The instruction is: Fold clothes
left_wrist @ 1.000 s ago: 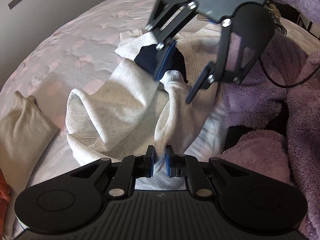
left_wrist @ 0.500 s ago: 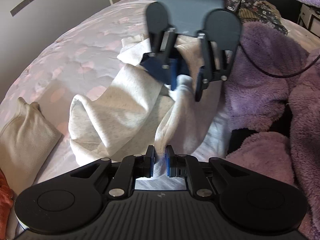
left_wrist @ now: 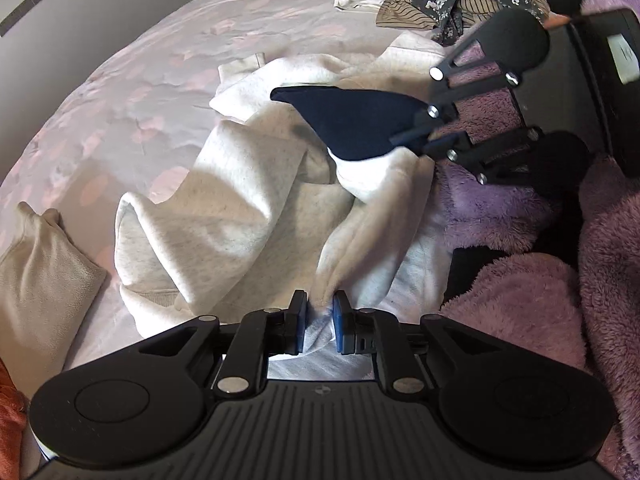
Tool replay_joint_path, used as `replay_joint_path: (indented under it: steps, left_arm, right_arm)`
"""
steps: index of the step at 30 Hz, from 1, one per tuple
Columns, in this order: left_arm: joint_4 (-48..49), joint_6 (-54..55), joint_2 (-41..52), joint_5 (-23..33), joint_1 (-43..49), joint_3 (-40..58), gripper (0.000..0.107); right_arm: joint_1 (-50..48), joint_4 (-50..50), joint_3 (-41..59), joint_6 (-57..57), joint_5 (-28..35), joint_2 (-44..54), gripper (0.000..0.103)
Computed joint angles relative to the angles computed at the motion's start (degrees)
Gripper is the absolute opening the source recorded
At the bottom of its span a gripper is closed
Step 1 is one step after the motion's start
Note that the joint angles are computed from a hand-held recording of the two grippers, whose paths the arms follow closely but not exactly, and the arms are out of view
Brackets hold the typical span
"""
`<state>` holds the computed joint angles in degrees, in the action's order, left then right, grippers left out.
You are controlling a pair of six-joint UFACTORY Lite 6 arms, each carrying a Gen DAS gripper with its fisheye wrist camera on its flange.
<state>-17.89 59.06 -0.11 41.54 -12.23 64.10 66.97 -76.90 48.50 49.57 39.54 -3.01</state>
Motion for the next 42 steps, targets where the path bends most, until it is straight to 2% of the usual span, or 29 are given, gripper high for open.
replay_joint_path:
  steps: [5,7,13,16,19,21,28,31,33,35,38,42]
  left_arm:
    - [1.9,-1.95,0.95,-0.41,-3.72,2.44,0.031]
    - [2.03,-1.98,1.99,-0.48,-6.04,4.09,0.047]
    - [7.48,-7.61,11.84,1.04,-12.32,12.01,0.048]
    - [8.03,-10.28,17.63,3.81,-12.75,16.21,0.044]
    - [8.1,-13.58,20.24,4.61,-12.71,17.71,0.018]
    - [8.31,-16.13,20.09,4.16,-12.76,17.0,0.01]
    - [12.04,-26.25,17.22,1.75,-12.75,12.89,0.005]
    - [14.58,-30.51,17.26,0.6,-12.46,11.9,0.005]
    - [17.68,-34.33,17.56,-0.72,-12.47,11.18,0.005]
    - [20.17,-37.89,18.25,-1.59,-12.1,10.9,0.005]
    - [19.09,-38.66,19.13,-1.86,-10.41,11.31,0.005]
    - [18.5,-38.63,19.19,-2.57,-9.88,11.3,0.005]
  right_arm:
    - [-1.28,0.41,-0.01,0.74,-0.78,-1.21,0.008]
    - [-0.91,-0.23,0.12,1.71,-0.62,-0.68,0.008]
    - [0.94,-3.89,-1.4,6.99,0.08,-0.2,0.008]
    - [1.61,-4.8,-2.45,8.25,0.38,-1.14,0.008]
    - [1.69,-5.07,-3.41,8.9,0.14,-2.03,0.008]
    - [1.58,-5.16,-4.03,9.13,-0.2,-2.57,0.008]
    - [-0.65,-4.14,-4.16,7.26,-4.51,-4.31,0.008]
    - [-5.02,4.02,-3.93,-2.27,-10.57,-9.01,0.013]
    - [-9.13,12.35,-3.23,-11.44,-12.99,-12.06,0.017]
    - [-13.69,22.54,-1.95,-22.4,-14.62,-14.5,0.017]
    - [-23.75,37.01,1.44,-40.39,-15.06,-14.22,0.018]
    - [-39.29,57.8,11.17,-64.38,-12.22,-5.81,0.018]
